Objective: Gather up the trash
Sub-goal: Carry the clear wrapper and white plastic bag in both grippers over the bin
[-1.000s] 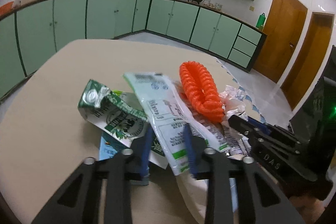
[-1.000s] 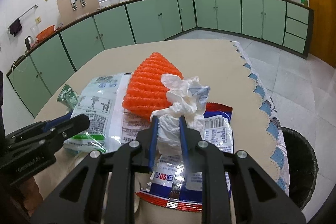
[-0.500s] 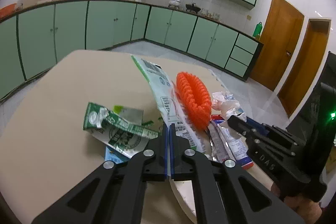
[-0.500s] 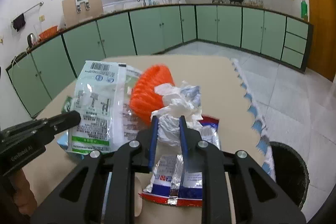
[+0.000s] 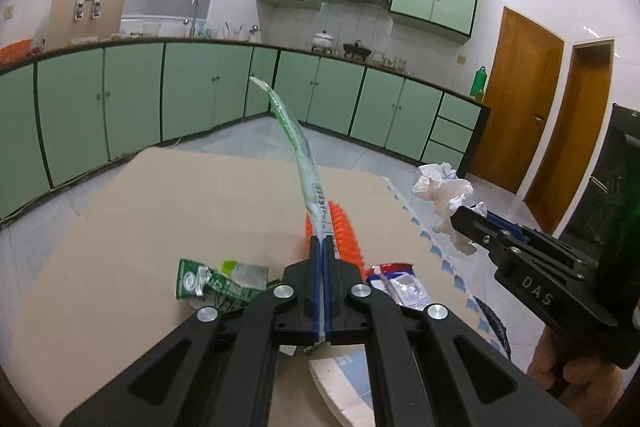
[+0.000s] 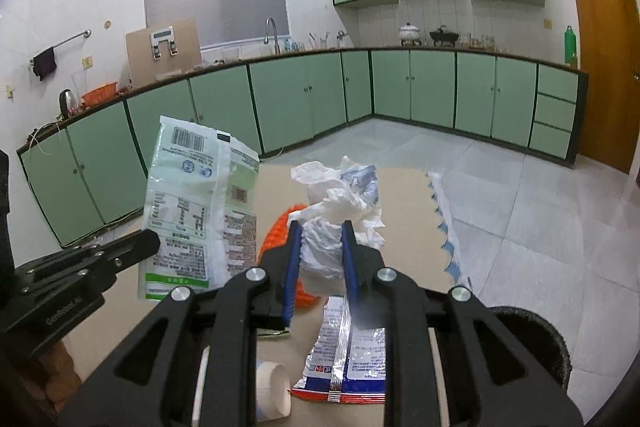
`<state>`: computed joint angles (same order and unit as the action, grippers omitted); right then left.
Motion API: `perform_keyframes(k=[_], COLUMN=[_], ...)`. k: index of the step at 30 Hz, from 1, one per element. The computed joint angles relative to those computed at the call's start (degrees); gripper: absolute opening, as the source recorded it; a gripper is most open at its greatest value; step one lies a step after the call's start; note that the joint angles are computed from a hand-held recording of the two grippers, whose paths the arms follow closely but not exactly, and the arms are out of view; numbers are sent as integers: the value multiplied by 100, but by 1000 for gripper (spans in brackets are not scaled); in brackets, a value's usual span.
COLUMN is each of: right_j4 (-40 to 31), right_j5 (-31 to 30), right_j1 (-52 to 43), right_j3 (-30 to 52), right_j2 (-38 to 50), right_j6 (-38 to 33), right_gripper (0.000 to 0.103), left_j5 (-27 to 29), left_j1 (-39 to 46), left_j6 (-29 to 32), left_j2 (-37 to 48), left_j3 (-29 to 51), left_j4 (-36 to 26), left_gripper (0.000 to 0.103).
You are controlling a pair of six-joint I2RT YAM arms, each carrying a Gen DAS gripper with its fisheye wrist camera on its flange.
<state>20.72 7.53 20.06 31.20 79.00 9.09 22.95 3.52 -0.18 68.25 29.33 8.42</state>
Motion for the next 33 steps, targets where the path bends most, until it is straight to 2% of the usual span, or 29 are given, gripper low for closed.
perform_keyframes(k=[13, 23, 29, 33], right_j4=[-1075, -2155, -2766, -2894], right_j5=[167, -26, -853, -1780], right_j1=[-6, -793, -2227, -3693], right_j3=[-334, -652, -931, -1178], right_j2=[-1872, -3477, -4371, -4597], right_j6=[-73, -234, -552, -912], right_gripper=[19, 19, 19, 19], left_j5=[-164, -828, -1294, -1552], left_j1=[-517, -1920, -3016, -3738], left_j6=[-120, -352, -535, -633], left_j2=[-832, -847, -276, 347], left_j3=[32, 102, 307, 557], left_j4=[-227, -42, 342, 616], left_gripper=[1, 1, 1, 1])
